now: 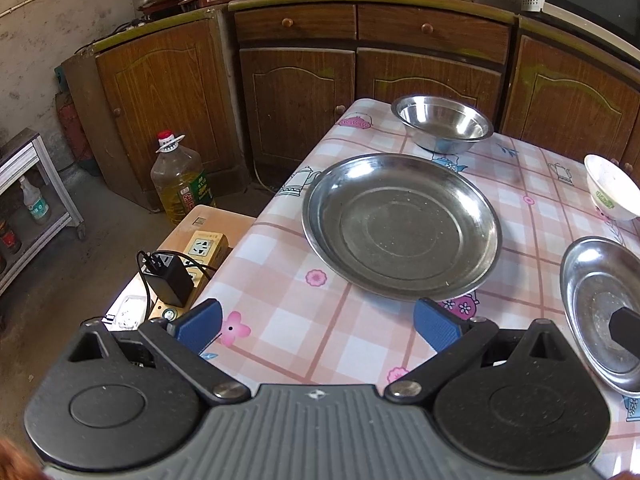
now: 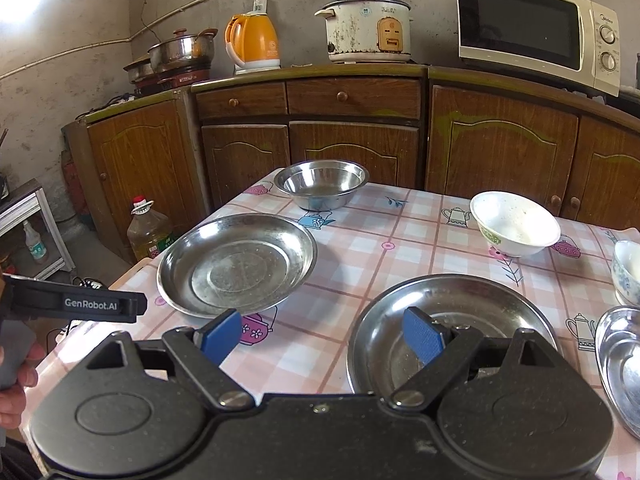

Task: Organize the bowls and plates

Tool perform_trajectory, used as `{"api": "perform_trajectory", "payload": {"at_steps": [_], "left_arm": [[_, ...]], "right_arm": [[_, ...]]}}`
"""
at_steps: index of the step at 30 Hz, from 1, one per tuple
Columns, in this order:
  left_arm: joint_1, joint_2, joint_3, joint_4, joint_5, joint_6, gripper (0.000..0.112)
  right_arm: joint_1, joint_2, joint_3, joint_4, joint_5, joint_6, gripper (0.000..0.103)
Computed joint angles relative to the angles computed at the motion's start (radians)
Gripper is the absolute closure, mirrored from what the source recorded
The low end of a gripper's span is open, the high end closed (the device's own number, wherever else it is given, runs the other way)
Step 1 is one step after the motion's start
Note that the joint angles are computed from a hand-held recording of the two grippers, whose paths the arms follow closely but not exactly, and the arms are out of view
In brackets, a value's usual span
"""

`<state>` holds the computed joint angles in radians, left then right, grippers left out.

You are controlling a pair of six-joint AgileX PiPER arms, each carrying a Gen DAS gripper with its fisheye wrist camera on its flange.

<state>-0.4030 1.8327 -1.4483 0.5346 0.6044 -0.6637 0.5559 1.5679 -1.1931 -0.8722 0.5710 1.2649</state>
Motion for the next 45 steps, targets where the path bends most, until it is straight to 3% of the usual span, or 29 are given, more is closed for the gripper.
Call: {"api": "perform_trajectory", "payload": {"at_steps": [24,39,45], "left_arm": [[0.087,0.19,-0.246,-0.18,-0.028,0.215,0.009],[0.141,0.358,-0.47,-0.26,0.05,0.313,0.009],[0.162,0.409,-0.549,-0.34,0.082,0.376,0.02]], "right_arm": [[-0.09,0.27,-0.282,0.121,-0.06,-0.165,0.001],[-0.159,0.485,-0.505,0.321,-0.028,-0.338,0.001],[-0.177,0.557,-0.587,0.396,-0.014,-0.394,0.001]]}}
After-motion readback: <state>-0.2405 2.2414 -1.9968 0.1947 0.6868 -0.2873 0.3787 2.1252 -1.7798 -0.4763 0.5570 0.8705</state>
